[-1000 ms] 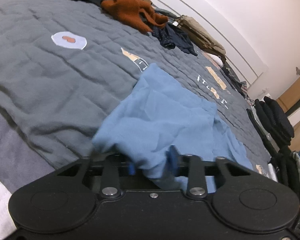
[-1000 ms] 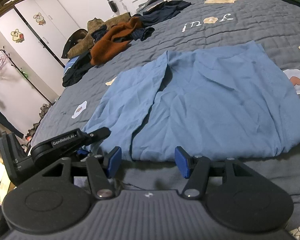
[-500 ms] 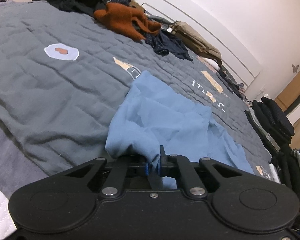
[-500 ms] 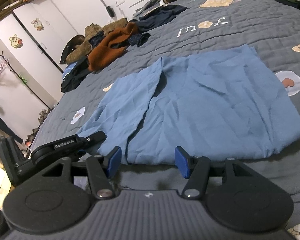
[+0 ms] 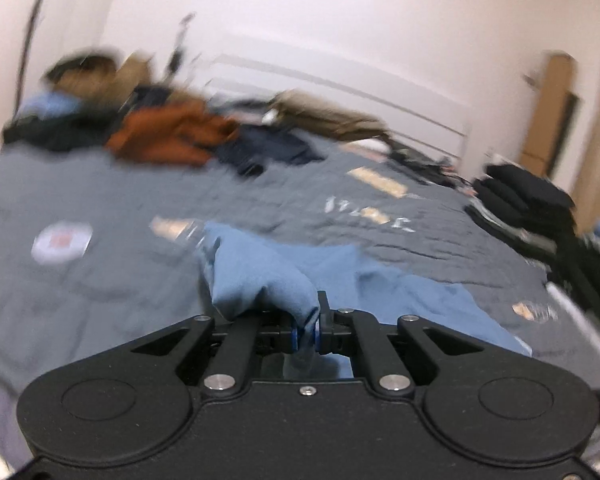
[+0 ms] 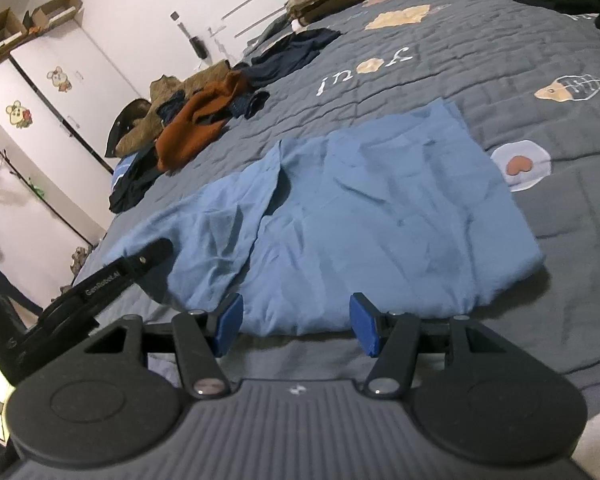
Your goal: Fold clothes
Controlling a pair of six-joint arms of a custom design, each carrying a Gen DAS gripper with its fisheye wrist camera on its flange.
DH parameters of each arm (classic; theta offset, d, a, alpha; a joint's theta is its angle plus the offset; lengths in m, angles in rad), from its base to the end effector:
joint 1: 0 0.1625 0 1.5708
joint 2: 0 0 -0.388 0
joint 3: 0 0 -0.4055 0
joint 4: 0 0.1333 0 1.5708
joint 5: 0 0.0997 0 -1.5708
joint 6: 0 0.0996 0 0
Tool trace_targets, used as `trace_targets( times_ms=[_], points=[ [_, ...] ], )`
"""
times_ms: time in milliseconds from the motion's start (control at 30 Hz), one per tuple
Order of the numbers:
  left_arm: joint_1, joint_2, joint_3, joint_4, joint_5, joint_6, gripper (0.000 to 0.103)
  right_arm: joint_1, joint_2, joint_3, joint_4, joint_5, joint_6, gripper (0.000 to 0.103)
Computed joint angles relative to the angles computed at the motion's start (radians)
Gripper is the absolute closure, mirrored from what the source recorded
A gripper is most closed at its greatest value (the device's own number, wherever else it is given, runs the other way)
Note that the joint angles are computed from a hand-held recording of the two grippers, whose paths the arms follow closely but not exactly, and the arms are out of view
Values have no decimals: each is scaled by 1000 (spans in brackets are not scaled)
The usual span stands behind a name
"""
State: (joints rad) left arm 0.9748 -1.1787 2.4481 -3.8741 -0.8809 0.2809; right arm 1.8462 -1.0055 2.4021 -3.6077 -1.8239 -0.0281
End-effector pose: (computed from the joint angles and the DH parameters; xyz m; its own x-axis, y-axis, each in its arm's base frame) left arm -0.0537 -0.4296 0.1802 -0.8287 0.0985 -0.5510 0.5379 0.4121 -0.7354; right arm 0.2173 -0.3705 0.0730 -0.9658 -0.1409 0.2175 -0.2453 0.7680 -0.5916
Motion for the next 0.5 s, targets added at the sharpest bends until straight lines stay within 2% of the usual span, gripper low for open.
trace_targets(
  times_ms=[67,300,500],
  points=[
    [-28,32,-1,-33,-9,89,96,-10,-17,13,-8,6,0,45],
    [-98,160,-17,-26,-80,331,96,-61,-92,73,-85,30,8,45],
    [-95,249,-67,124,-108,341,95,-126,-145,118,-147,52,43,45]
  ],
)
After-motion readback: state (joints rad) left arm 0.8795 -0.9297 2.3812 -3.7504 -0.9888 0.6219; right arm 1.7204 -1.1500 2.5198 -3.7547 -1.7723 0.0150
